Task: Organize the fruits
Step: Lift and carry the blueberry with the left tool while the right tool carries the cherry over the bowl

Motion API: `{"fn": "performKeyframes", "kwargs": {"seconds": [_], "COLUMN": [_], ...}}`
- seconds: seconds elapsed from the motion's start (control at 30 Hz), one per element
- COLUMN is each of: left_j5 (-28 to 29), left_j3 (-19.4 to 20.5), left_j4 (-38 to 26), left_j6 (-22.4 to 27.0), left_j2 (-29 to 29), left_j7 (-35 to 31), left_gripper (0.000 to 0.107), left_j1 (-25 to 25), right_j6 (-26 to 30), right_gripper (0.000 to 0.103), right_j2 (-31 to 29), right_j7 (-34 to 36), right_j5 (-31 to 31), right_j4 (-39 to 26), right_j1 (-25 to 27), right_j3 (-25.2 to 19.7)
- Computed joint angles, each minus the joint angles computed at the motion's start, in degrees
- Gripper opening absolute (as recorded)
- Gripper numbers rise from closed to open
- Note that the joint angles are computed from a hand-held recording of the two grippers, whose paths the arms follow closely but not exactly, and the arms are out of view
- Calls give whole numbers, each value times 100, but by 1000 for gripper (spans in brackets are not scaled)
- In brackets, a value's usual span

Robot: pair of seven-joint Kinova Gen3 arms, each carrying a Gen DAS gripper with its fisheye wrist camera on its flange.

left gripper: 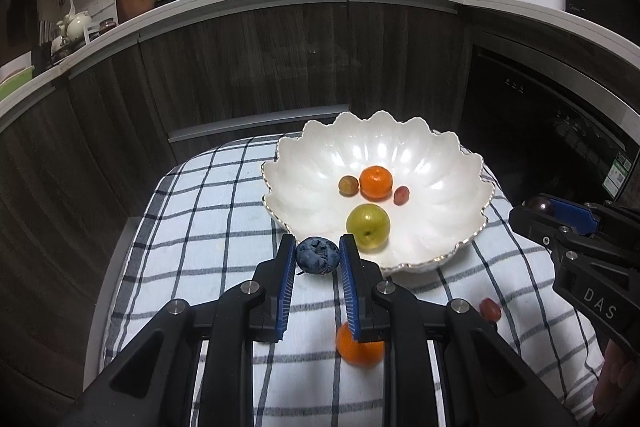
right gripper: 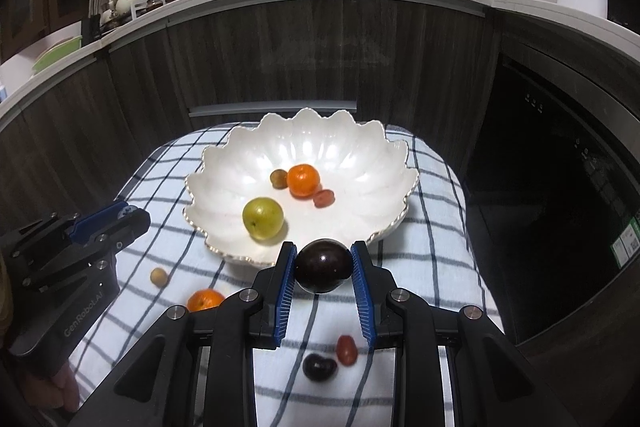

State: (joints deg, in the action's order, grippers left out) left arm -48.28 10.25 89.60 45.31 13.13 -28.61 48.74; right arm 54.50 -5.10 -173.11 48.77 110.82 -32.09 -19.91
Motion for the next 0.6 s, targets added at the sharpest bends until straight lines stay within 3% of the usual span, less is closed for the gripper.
{"fn": "performKeyframes", "kwargs": {"seconds": [0.6], "left_j5": [474], "left_j3": [-341], "left_j4": [-700], "left_j6": [-200], "left_j2": [519], "left_j7": [-644], "left_gripper": [23], "left_j1": [-114], "right_j6": [-247], "right_gripper": [29], "right_j2": [342], "right_j7": [303], "right_j5": [164], "right_j4": [-295], "right_j1": [239], "right_j3": [444]}}
